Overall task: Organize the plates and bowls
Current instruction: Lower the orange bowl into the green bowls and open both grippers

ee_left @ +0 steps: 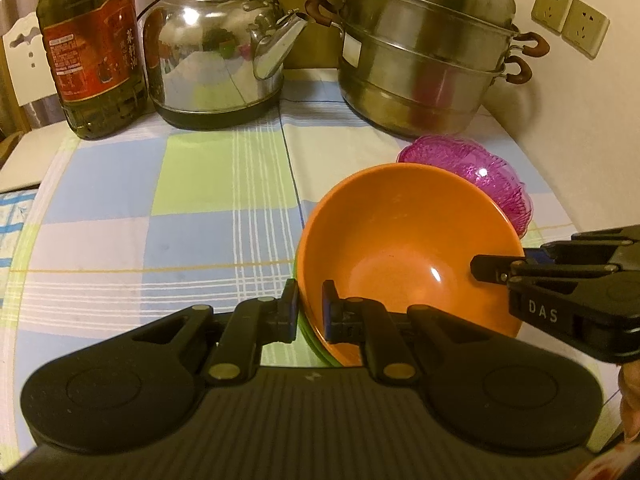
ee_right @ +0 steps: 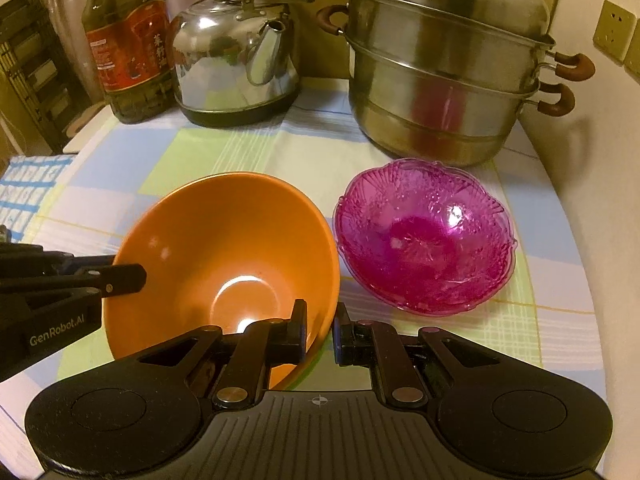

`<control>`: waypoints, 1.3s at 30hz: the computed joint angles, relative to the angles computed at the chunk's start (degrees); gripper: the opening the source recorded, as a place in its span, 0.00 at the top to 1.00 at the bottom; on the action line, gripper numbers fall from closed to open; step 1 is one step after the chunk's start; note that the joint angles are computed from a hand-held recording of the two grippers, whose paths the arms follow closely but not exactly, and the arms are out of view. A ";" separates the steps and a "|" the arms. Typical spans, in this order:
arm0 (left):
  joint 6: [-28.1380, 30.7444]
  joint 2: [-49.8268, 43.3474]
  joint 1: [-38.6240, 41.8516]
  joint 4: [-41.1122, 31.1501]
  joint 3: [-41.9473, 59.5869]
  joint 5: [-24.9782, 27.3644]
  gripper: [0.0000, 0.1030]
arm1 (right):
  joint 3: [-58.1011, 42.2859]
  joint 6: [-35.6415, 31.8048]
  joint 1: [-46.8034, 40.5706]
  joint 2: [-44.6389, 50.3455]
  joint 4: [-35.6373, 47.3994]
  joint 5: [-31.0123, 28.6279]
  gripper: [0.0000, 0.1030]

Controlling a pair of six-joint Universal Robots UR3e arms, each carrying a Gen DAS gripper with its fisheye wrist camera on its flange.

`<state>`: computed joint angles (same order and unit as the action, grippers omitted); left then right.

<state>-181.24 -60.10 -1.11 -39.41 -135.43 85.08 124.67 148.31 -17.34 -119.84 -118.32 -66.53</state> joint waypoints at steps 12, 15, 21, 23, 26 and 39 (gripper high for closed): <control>0.82 3.25 3.11 -0.44 -2.13 -2.92 0.90 | 2.87 -4.71 -0.86 -2.69 -1.87 1.05 0.87; 0.93 5.31 4.62 -1.73 -2.58 -4.02 0.90 | 2.22 -7.63 -6.84 -6.53 6.60 5.97 0.86; 1.60 8.14 6.75 -4.27 -2.74 -5.77 0.90 | -1.81 -13.89 -18.69 -10.98 26.26 14.15 0.87; 1.47 8.21 6.67 -4.29 -2.72 -5.73 0.90 | -2.43 -13.34 -19.05 -10.03 27.12 14.68 0.87; 1.46 8.10 6.43 -4.23 -2.53 -5.84 0.90 | -2.58 -11.77 -18.58 -8.18 26.52 14.48 0.89; 3.23 22.85 16.97 -17.66 -4.04 -14.95 0.78 | -4.28 -19.16 -26.45 -12.50 39.15 16.35 0.54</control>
<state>-178.01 -37.25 15.87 -57.07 -139.48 70.13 120.39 129.15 -43.79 -132.34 -79.18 -50.18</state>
